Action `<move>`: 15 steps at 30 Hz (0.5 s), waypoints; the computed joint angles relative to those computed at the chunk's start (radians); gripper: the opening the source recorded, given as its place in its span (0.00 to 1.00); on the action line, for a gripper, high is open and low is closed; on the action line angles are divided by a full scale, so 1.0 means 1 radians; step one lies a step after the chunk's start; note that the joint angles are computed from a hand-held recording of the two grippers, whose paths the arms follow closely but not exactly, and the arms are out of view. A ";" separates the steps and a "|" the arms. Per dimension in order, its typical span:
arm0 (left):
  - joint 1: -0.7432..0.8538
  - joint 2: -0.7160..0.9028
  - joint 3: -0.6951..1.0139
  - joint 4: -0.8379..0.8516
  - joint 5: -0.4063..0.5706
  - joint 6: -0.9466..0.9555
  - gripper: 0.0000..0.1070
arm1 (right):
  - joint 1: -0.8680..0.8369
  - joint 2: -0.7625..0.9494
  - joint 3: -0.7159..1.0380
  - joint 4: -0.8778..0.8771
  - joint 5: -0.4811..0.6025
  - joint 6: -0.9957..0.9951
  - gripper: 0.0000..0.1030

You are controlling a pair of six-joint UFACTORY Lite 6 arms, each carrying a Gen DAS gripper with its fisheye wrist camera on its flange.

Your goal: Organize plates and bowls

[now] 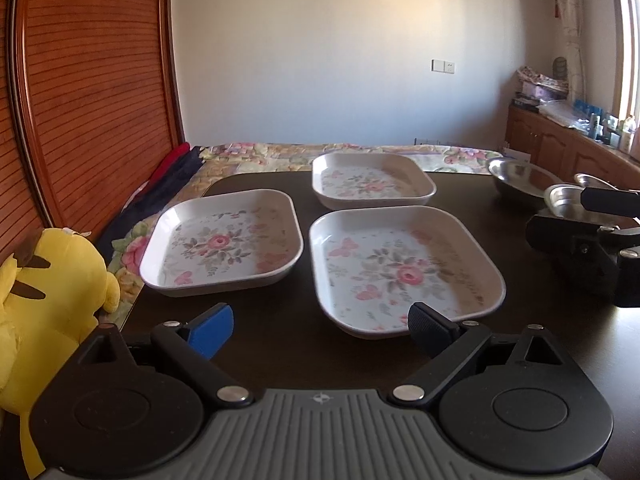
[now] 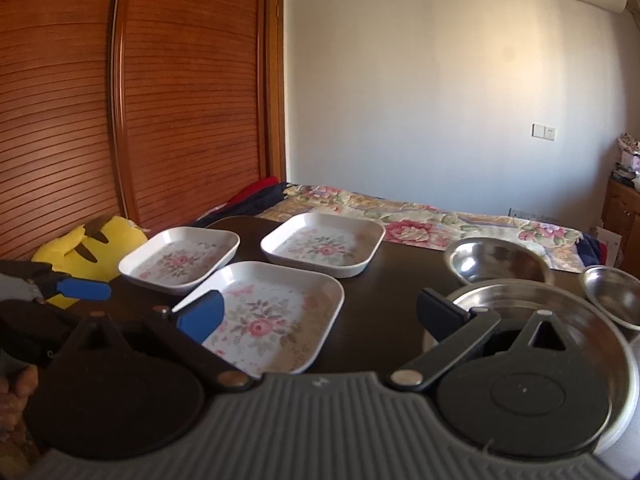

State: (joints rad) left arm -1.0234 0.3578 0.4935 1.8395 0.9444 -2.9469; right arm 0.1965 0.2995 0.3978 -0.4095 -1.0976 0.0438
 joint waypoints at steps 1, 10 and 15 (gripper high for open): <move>0.014 0.000 0.001 0.010 -0.005 0.001 0.88 | 0.008 0.014 0.021 0.003 0.013 0.002 0.98; 0.137 -0.015 -0.012 0.167 -0.029 -0.034 0.69 | 0.085 0.115 0.156 0.048 0.101 -0.013 0.79; 0.192 0.001 0.001 0.259 -0.029 -0.045 0.60 | 0.105 0.175 0.227 0.073 0.164 -0.009 0.65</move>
State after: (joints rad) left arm -0.8315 0.3590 0.4944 2.0984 0.9154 -2.9920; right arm 0.3017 0.4747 0.6250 -0.3364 -0.9341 0.0351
